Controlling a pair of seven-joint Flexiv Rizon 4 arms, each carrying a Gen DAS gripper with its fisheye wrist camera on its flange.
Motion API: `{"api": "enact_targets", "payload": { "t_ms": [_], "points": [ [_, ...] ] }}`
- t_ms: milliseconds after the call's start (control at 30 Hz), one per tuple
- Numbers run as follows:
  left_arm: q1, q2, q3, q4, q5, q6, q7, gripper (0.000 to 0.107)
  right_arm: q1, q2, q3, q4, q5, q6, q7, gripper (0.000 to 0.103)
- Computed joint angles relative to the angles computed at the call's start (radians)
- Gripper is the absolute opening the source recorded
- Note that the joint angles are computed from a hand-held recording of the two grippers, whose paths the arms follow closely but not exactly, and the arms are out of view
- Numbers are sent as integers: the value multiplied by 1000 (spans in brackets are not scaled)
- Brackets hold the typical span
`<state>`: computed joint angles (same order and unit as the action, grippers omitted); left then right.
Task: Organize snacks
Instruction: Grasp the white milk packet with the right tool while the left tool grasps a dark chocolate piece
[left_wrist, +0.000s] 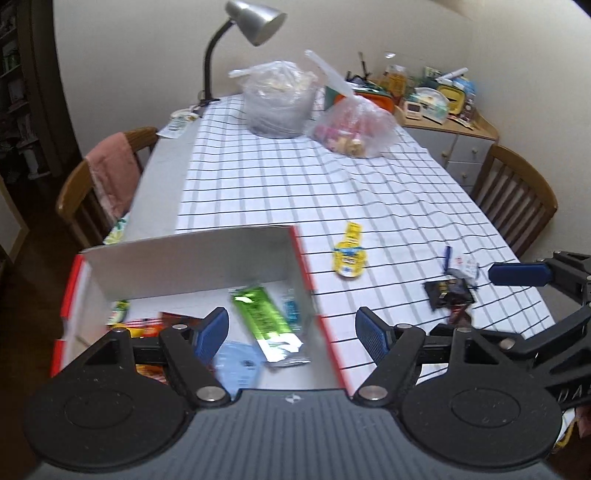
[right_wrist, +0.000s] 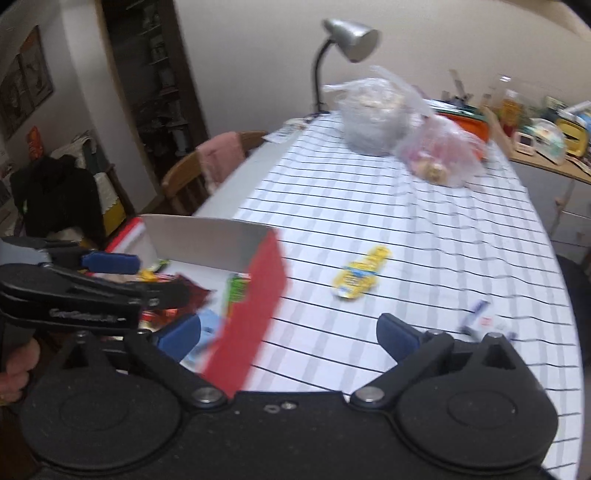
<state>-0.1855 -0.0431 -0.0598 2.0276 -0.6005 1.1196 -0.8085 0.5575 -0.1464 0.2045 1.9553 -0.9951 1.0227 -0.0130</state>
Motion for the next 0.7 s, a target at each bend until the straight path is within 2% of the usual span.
{"api": "enact_targets", "payload": {
  "t_ms": [200,367,567,700],
  "points": [
    [-52,-13,-35,3,48,21,-83,75,-91,139,15,156,35,11,-27,103],
    [-94,-42,-63,-9,104,40,-156,75,-172,216,27,247,83,41,-82,103],
    [-137,-96,-94,-38,167,39,-217,75,-234,242,32,302,160,40,-195,103],
    [-164,-144,-105,-77,233,17,-272,75,-267,236,18,331,200,89,-241,103]
  ]
}}
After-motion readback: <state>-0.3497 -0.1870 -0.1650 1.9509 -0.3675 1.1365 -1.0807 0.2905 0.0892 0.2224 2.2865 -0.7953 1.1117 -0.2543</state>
